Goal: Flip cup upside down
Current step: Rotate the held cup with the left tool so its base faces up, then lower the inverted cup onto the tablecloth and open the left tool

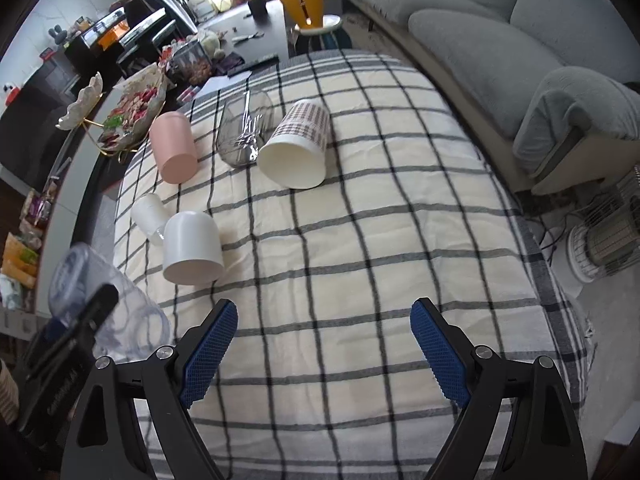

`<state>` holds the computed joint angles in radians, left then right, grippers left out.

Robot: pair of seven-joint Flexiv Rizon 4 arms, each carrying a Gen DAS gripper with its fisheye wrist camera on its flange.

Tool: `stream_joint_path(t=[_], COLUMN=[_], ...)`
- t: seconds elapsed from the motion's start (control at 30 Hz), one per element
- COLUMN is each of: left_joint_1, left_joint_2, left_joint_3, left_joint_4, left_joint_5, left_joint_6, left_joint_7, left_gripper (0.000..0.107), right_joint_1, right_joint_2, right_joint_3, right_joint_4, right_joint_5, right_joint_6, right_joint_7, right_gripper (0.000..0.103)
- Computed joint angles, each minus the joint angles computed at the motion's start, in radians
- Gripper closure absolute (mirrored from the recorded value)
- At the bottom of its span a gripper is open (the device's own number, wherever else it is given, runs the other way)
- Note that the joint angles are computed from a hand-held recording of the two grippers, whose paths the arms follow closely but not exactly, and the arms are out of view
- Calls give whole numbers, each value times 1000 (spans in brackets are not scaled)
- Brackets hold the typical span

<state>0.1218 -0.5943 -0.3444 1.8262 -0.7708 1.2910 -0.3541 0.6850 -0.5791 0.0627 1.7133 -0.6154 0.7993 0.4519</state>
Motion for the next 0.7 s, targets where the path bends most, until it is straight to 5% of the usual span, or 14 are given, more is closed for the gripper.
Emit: stream_joint_path(t=[0.2,0.37,0.47,0.7], left_joint_1=[151,177,230,258], left_joint_2=[-64,-110,-129,-121], left_joint_3=[-294,-326,-407,-404], left_joint_4=[68,83,108,131], left_joint_5=[-221,-141,-141,-65], left_joint_6=[222,281,335,317], left_joint_7=[278,225,263,187], left_gripper=[34,34,34,33], right_joint_1=[16,15,15,24], right_joint_2=[-17,-22,-22,-14], right_joint_3=[6,12,14,10], right_joint_4=[-4,10,19,34], right_joint_5=[3,20,24,16], right_joint_6=[-37,-31,-12,-4], right_joint_7=[-2,13,21,40], right_gripper=[15,14,15,14])
